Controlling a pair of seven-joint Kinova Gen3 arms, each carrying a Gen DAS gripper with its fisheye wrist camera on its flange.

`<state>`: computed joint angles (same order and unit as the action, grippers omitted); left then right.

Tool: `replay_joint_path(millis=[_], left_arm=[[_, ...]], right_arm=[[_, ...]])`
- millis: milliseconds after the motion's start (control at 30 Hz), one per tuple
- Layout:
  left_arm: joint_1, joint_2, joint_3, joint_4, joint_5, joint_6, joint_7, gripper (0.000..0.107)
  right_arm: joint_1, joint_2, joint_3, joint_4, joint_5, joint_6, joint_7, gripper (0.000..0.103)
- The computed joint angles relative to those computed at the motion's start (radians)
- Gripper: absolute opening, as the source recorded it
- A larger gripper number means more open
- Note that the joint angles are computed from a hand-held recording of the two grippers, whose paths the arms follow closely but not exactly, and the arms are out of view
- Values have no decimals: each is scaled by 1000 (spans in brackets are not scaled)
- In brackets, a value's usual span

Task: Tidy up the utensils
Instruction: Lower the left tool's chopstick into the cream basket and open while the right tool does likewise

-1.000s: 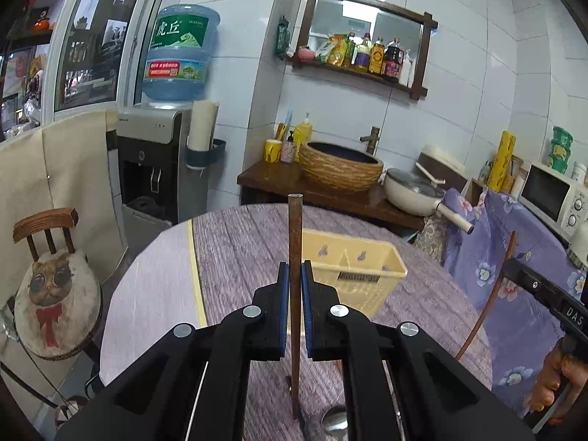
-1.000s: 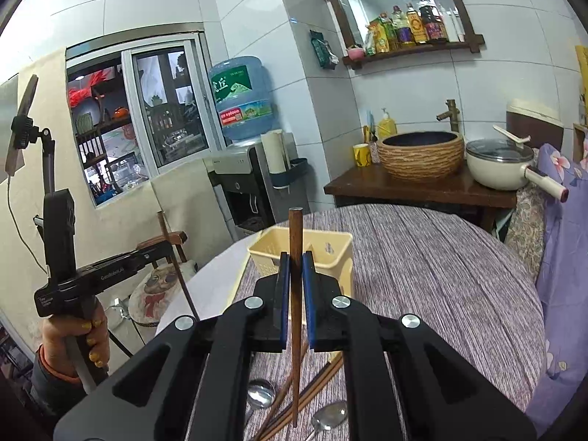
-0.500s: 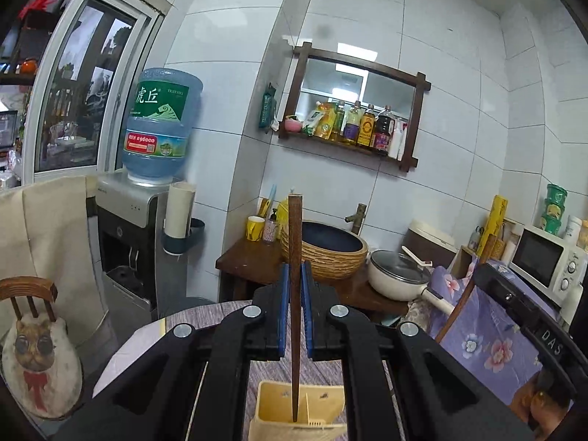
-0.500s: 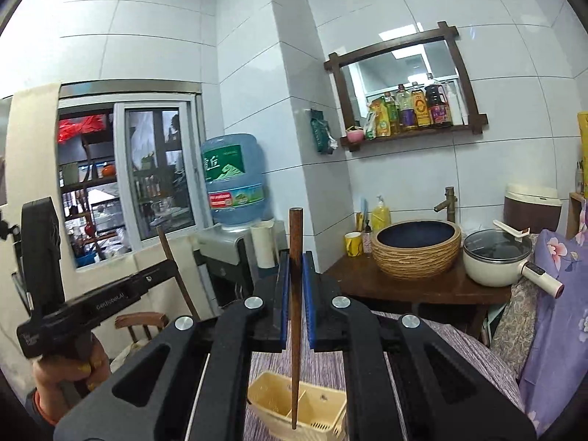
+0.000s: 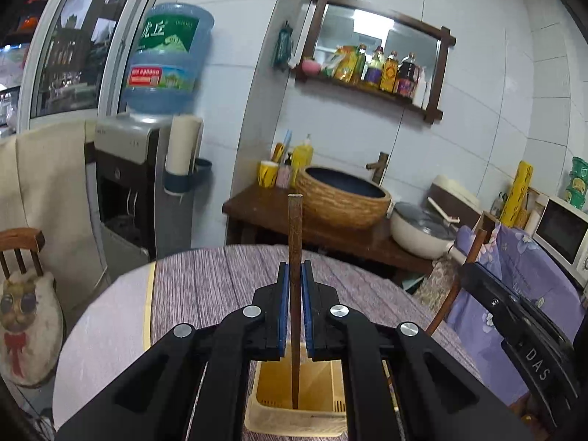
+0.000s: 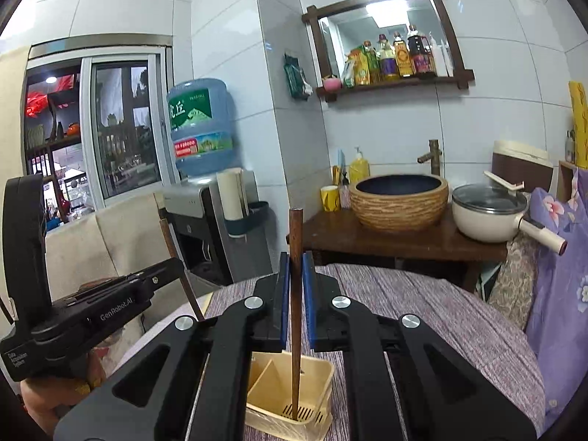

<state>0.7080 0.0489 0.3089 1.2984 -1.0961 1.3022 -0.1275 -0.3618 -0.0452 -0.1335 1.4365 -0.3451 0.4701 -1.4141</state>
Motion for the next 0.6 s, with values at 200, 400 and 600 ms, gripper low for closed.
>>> replay_joint_path(millis=[200,400,600], left_arm=[[-8,5,-9,25,40,-7,2,8],[-17,7,-14,45,65,-22,8,8],[-15,8,-13,52,66,-21,12,8]], right_arm=[[4,21,-6,4,22,19,-37,8],[9,31,-6,16,21,11,-50,8],[13,27,-9,33,32,-3,-53,8]])
